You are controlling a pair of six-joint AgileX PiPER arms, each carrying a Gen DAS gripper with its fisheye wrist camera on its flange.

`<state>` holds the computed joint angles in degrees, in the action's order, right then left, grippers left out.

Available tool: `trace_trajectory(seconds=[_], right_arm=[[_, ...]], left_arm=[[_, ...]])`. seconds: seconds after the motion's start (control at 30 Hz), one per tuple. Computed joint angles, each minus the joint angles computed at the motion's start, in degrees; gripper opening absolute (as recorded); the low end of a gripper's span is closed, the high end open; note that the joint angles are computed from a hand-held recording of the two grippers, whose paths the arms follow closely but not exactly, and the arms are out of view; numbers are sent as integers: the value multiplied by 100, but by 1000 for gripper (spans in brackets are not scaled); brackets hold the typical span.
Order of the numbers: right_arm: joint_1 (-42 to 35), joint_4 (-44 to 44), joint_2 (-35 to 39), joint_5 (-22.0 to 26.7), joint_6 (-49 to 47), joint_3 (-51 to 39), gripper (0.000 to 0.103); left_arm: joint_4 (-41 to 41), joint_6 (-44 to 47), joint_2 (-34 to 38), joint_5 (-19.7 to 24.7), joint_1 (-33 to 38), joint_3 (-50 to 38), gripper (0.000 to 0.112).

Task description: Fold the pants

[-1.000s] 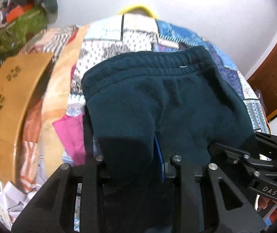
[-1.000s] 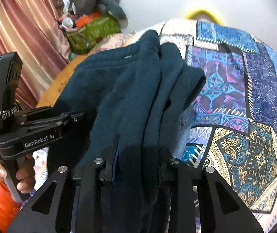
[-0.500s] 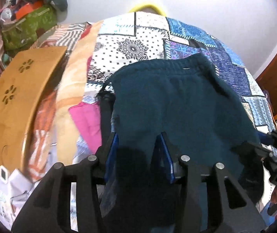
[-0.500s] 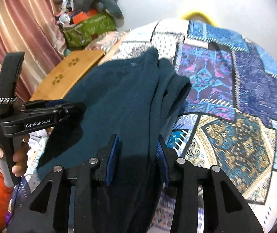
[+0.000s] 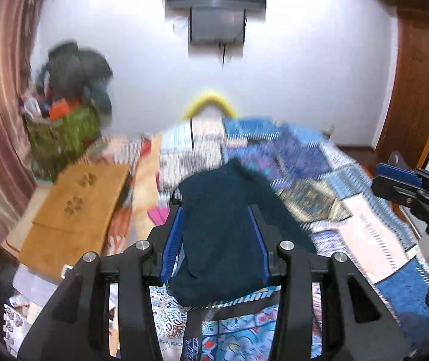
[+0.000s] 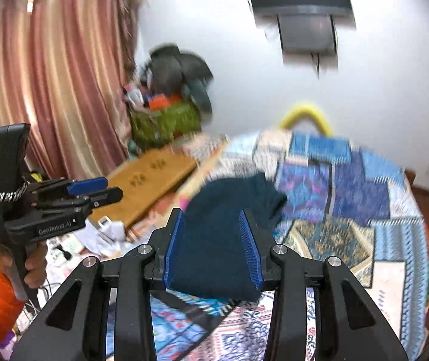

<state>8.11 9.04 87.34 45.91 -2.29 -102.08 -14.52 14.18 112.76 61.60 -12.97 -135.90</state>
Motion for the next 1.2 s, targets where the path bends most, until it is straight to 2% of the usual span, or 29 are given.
trace_trajectory(seconds=[0.07, 0.17, 0.27, 0.3, 0.33, 0.4, 0.43, 0.53, 0.6, 0.63, 0.7, 0.87, 1.1, 1.2], right_arm=[[270, -427, -382, -270, 309, 276, 36], [714, -1263, -854, -554, 943, 586, 36], [1147, -2025, -1255, -733, 1708, 855, 40], [1222, -2206, -1337, -795, 1879, 959, 47], [1389, -2603, -1429, -821, 2221, 1047, 54], [1733, -3510, -1584, -807, 3003, 1244, 64], [1891, -3864, -1640, -750, 3305, 1303, 71], [2189, -4728, -1752, -626, 4136, 1495, 86], [2356, -5051, -1853, -521, 4507, 1602, 90], [2410, -5105, -1880, -454, 4603, 1604, 96], [2467, -5239, -1920, -409, 4787, 1650, 103], [2818, -5771, -1968, -26, 5139, 1711, 103], [3009, -6009, -2003, 160, 5266, 1775, 103], [3080, -6111, -2022, 231, 5319, 1822, 103]], left_arm=[[-149, 89, -797, -577, 6, 1014, 44], [-127, 56, -1725, -1175, -53, 2008, 46], [386, -259, -2615, -2042, -262, 3042, 61], [493, -355, -2853, -2270, -305, 3318, 70], [487, -357, -3051, -2420, -326, 3532, 72], [456, -362, -3324, -2500, -333, 3775, 74], [445, -414, -3427, -2473, -330, 3830, 80], [187, -336, -3592, -2409, -259, 3915, 87], [277, -386, -3696, -2451, -291, 4018, 94], [415, -471, -3753, -2498, -351, 4083, 100], [676, -675, -3879, -2592, -471, 4237, 103], [1001, -917, -4025, -2643, -645, 4400, 103], [915, -774, -4069, -2645, -637, 4451, 103], [893, -739, -4177, -2794, -638, 4608, 103]])
